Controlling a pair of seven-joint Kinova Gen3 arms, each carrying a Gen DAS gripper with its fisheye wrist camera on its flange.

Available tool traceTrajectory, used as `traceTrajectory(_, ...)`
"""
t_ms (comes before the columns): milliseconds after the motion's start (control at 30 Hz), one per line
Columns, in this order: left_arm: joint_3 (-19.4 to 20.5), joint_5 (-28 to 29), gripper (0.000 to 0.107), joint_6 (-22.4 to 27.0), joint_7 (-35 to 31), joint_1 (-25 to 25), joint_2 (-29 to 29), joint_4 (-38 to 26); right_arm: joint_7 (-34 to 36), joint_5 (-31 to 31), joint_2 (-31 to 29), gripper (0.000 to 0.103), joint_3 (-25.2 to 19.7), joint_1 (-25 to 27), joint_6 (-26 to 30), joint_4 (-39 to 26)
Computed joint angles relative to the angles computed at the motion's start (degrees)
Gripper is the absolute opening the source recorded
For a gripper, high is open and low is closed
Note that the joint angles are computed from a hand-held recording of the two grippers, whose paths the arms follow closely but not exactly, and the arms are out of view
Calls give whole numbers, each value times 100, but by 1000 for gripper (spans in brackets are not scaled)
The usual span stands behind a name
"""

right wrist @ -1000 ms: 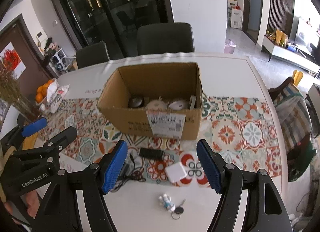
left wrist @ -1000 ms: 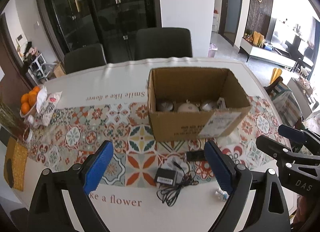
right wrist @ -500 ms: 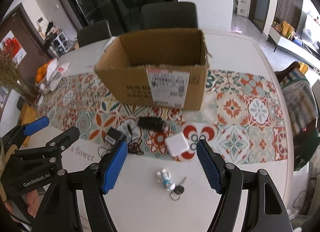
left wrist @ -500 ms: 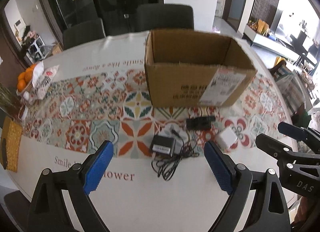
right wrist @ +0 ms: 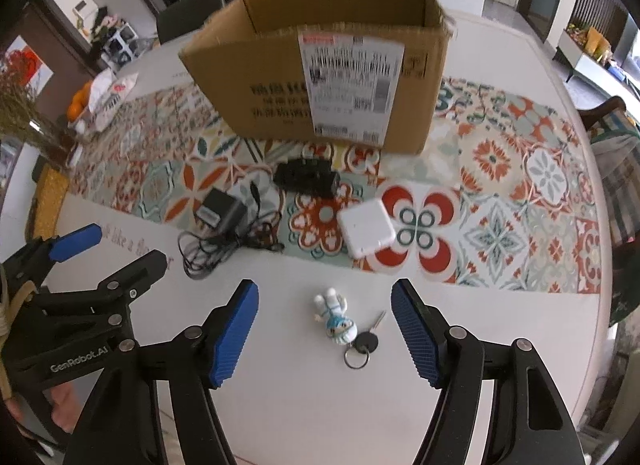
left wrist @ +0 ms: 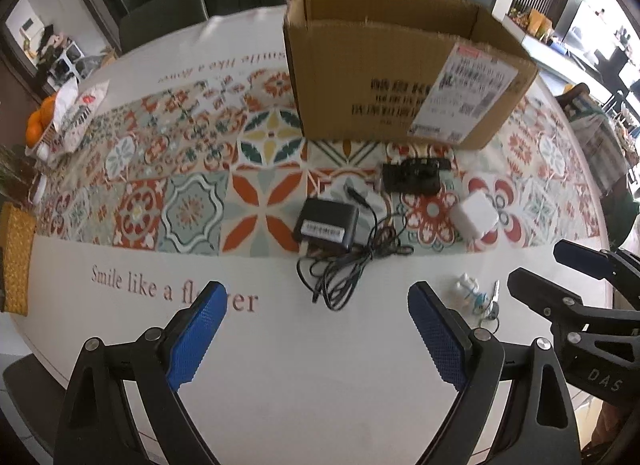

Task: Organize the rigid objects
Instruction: 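Grasp the white astronaut keychain with the right tool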

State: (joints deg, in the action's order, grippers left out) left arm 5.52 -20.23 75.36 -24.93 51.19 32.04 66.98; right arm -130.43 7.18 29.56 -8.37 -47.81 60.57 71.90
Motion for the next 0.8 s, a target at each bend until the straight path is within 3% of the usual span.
traceTrajectory(800, 79, 782, 93, 49, -105, -131, 574, 34, 1088, -633, 1084, 54, -104, 132, 647, -528)
